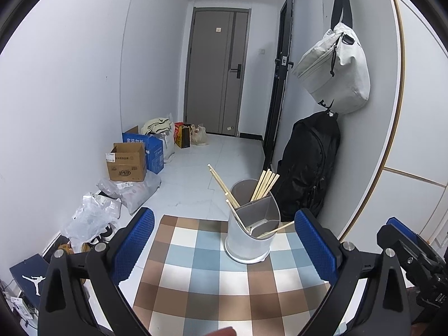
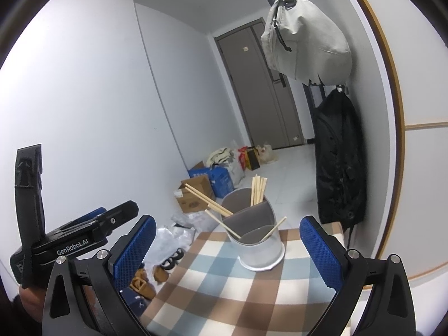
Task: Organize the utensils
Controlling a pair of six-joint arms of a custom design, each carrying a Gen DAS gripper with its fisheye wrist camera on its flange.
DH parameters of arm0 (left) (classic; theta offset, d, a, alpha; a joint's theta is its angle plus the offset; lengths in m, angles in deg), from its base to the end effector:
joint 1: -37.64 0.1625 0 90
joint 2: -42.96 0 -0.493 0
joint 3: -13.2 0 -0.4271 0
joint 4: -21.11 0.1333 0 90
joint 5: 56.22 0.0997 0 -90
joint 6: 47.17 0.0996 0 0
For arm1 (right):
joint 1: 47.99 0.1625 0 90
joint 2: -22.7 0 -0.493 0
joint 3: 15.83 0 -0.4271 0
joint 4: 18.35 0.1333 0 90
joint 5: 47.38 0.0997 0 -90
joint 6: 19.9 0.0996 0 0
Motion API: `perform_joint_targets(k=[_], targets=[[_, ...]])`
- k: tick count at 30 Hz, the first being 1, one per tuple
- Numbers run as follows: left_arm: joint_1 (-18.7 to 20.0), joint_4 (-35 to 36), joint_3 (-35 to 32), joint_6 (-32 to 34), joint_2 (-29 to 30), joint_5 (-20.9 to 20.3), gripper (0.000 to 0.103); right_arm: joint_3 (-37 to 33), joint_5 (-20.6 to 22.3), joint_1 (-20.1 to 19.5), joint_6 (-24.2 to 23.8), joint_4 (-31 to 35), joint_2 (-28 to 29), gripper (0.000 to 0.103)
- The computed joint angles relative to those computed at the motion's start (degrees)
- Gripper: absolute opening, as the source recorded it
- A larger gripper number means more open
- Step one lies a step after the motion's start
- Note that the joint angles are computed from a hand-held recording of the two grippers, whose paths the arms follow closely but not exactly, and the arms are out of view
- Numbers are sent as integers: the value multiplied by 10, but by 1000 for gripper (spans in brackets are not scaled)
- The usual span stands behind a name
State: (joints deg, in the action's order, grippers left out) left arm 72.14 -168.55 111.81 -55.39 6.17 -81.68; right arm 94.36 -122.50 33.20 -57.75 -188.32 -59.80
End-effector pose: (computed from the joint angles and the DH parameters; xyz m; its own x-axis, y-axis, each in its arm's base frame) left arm -0.4517 -0.5813 0.1086 -0.7858 -0.0238 -0.6180 0.5441 0.4485 -0.7091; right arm 0.0682 -0.5972 0.4728 -0.8362 -0.4126 0.3613 -0.5311 0.4451 -0.7210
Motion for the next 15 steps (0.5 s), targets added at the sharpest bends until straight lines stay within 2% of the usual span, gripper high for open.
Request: perform_joint_targets(k=[15], targets=[[2,11,1,-5,-1,-10,98,3,-7,4,0,-4,-1,103]])
